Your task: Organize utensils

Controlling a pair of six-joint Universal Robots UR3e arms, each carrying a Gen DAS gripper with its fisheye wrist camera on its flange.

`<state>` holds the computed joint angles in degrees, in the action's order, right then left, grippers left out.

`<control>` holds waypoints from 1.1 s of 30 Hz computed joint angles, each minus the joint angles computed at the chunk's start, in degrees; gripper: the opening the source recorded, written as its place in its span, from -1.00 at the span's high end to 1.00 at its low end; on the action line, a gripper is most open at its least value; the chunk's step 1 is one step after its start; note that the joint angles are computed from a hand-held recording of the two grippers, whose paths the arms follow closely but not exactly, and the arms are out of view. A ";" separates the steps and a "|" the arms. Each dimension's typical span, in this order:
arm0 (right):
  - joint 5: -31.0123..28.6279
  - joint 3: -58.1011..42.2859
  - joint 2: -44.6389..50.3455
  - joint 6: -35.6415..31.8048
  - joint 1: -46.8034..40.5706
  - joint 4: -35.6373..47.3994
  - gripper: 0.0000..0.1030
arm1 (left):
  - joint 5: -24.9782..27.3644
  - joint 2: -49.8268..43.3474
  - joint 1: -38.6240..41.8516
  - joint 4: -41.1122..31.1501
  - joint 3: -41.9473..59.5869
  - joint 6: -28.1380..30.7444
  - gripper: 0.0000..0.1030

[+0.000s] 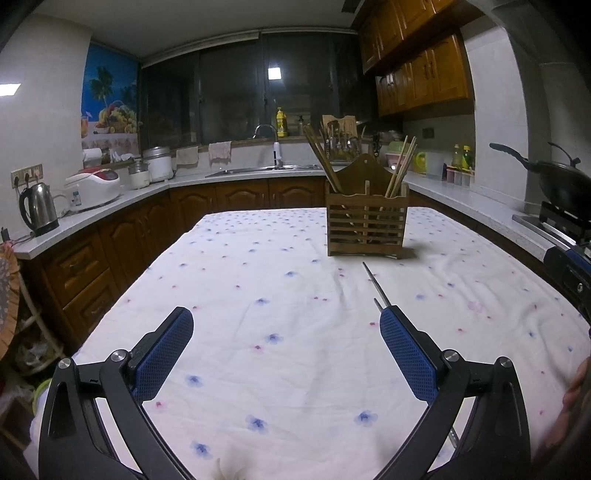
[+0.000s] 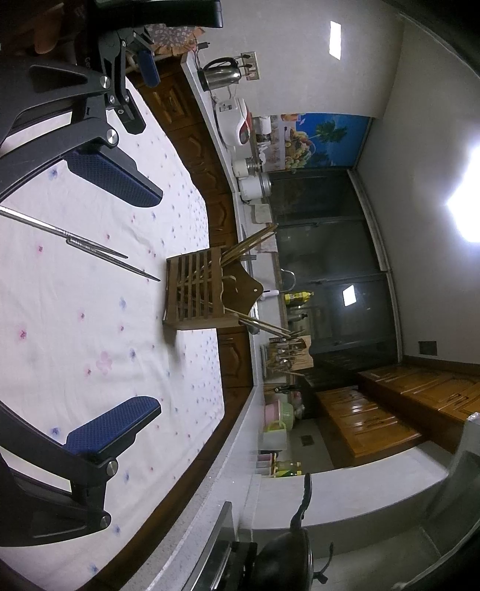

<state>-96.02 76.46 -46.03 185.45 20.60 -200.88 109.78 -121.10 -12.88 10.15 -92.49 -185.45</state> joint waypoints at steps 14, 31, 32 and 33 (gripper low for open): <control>-0.33 -0.50 -0.22 0.09 0.27 1.31 -1.00 | -0.64 -1.45 0.12 -1.30 2.54 -0.69 -1.00; -0.42 -4.76 1.39 0.96 -0.26 5.51 -1.00 | -1.32 -1.57 0.28 -3.42 4.37 -1.04 -1.00; -0.31 -5.06 1.41 1.09 -0.32 5.98 -1.00 | -1.41 -1.68 0.28 -3.81 4.77 -1.03 -1.00; -0.32 -5.19 1.45 1.14 -0.33 6.21 -1.00 | -1.68 -1.76 0.38 -4.17 5.08 -1.02 -1.00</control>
